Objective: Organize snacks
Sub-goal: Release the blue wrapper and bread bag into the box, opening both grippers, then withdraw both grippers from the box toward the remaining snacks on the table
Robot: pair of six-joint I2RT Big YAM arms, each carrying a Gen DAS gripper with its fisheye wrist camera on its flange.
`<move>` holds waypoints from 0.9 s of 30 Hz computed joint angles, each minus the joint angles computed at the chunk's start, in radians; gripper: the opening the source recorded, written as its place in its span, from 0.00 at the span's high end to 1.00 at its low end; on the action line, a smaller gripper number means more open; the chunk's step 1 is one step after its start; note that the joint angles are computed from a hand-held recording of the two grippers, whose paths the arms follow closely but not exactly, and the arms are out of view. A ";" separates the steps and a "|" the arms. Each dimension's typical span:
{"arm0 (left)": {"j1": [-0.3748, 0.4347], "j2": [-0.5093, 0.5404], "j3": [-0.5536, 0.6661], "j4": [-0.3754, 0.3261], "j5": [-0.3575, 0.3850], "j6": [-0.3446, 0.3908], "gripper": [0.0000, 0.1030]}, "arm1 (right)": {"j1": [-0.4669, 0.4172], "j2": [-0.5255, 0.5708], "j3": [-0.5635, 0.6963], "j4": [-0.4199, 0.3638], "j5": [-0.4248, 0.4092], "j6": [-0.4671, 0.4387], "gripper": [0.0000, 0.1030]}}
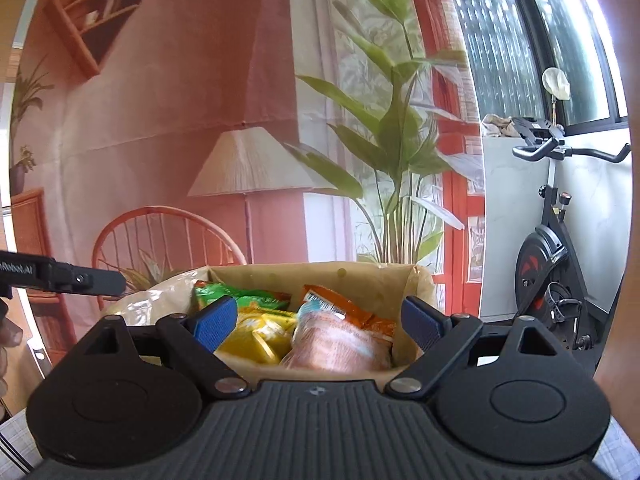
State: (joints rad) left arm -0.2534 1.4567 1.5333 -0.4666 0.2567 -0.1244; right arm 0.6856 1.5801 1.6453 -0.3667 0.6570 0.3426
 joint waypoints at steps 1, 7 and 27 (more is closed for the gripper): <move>0.005 -0.019 -0.026 0.004 0.007 -0.007 0.26 | 0.010 -0.009 -0.017 0.011 0.013 0.007 0.11; 0.029 -0.099 -0.165 -0.014 0.007 -0.061 0.26 | 0.070 -0.058 -0.124 0.046 0.077 0.084 0.11; 0.038 -0.118 -0.366 -0.174 -0.037 -0.134 0.50 | 0.110 -0.047 -0.286 -0.153 0.010 0.373 0.18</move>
